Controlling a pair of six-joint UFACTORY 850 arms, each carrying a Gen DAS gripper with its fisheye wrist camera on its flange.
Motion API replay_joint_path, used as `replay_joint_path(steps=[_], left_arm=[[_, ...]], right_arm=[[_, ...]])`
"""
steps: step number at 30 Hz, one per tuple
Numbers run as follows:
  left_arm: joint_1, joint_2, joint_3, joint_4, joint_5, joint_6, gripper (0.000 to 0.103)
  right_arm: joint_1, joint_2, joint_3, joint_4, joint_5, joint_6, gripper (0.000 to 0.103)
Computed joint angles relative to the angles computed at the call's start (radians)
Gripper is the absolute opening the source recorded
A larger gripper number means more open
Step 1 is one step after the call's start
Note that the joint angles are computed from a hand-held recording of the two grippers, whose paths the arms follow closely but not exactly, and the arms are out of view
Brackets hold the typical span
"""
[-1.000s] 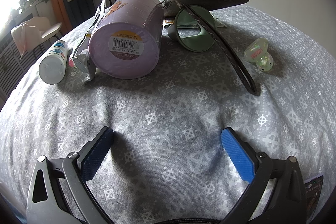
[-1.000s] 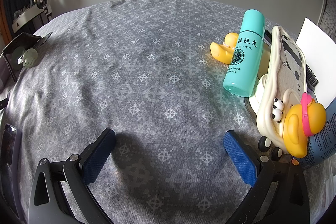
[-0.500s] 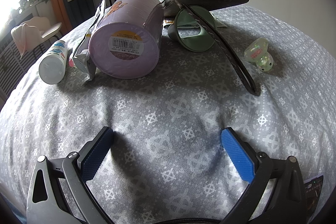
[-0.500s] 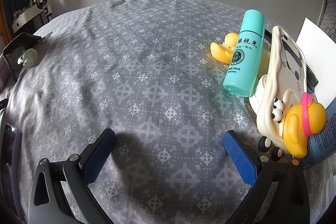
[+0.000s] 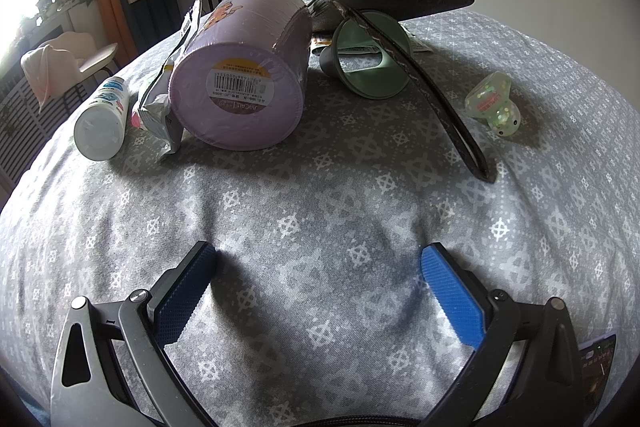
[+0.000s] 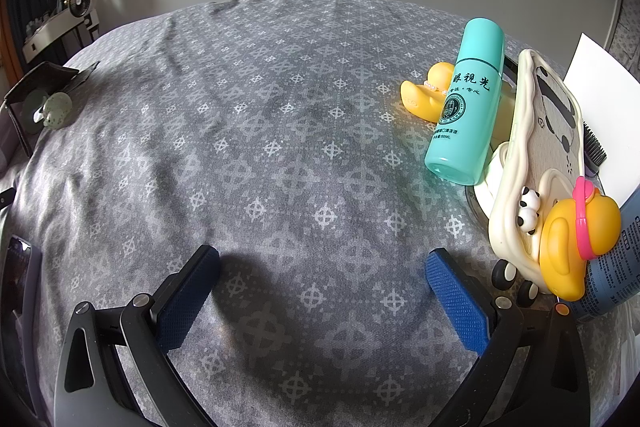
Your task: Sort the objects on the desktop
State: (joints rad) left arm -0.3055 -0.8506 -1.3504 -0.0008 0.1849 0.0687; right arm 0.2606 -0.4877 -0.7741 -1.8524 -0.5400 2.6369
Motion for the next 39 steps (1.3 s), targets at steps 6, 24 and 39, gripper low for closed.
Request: replay_joint_path(steps=[6, 24, 39], left_arm=[[-0.002, -0.002, -0.003, -0.012, 0.001, 0.01, 0.103], [-0.006, -0.011, -0.017, -0.029, 0.0, 0.024, 0.103], [-0.009, -0.017, -0.024, -0.038, -0.003, 0.031, 0.103]], right_arm=[[0.0, 0.0, 0.0, 0.0, 0.0, 0.0, 0.103], [0.0, 0.0, 0.0, -0.001, 0.0, 0.002, 0.103], [0.008, 0.01, -0.021, 0.186, 0.039, -0.097, 0.103]])
